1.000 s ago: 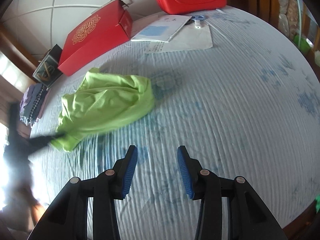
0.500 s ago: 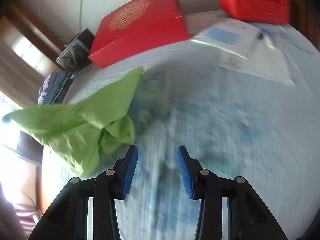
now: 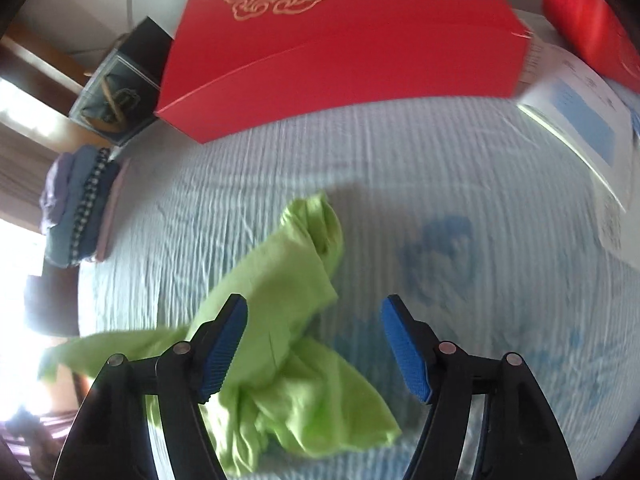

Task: Fold clothes

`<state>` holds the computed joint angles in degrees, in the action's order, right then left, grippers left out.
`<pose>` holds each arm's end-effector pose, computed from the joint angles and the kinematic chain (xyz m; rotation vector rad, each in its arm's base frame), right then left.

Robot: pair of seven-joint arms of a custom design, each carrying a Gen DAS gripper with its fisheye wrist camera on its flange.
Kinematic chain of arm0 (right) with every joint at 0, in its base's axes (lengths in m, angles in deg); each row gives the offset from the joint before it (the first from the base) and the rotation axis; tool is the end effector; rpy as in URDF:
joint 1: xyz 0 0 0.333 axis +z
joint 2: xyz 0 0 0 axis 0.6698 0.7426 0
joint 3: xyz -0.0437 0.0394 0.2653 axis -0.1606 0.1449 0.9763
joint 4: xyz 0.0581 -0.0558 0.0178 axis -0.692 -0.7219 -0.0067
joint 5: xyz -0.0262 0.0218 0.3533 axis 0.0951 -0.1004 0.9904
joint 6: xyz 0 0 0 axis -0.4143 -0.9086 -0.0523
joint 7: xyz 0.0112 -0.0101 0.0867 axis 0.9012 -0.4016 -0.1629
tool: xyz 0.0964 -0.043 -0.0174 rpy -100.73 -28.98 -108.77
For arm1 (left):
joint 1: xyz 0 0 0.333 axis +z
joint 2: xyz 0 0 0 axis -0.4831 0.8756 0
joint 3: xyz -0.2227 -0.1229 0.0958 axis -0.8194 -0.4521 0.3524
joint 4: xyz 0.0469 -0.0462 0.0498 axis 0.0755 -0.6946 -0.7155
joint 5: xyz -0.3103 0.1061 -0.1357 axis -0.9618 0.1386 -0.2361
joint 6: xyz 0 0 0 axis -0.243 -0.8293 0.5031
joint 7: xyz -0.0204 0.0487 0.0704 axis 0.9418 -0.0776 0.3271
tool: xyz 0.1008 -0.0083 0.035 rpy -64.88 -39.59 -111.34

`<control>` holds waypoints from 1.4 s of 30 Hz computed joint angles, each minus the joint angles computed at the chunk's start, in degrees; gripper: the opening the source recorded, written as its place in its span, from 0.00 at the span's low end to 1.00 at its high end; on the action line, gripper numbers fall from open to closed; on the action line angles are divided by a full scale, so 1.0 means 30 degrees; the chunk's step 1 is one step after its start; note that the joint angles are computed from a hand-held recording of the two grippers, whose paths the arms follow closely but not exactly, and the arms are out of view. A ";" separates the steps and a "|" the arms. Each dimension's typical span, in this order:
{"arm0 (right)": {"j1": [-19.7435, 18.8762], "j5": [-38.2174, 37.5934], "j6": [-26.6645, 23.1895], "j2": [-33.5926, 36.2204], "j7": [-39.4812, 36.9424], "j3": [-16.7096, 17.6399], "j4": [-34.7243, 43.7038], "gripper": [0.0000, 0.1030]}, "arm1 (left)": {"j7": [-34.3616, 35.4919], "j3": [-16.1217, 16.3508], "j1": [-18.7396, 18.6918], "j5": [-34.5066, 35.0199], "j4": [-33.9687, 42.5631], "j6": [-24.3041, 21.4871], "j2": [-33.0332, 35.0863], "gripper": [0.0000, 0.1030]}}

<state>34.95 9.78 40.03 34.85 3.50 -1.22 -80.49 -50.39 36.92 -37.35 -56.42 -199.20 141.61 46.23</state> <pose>0.6056 -0.0905 0.3363 -1.9743 1.9108 0.1312 0.3875 -0.1583 0.4069 -2.2696 1.5159 -0.4566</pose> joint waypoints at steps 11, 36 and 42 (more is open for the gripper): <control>0.0310 -0.0707 0.0025 0.0439 -0.0034 0.0530 0.1652 0.06 | 0.2710 0.0872 0.0566 -0.0412 0.2780 0.1106 0.2804 0.05; -0.1884 0.4038 0.0121 -0.9009 -0.2681 -0.3271 -0.1861 0.12 | 0.2503 -0.0622 -0.0584 0.3431 1.1918 -0.2747 0.4076 0.05; -0.1847 0.4282 -0.0888 -0.6164 -0.3241 -0.2450 -0.4752 0.24 | 0.1652 -0.0368 -0.0685 0.2533 0.8799 -0.3672 0.3690 0.05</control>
<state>29.41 22.62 37.37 16.36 -6.22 -8.57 -94.75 -45.44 35.81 -39.41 -48.82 -172.80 130.60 57.30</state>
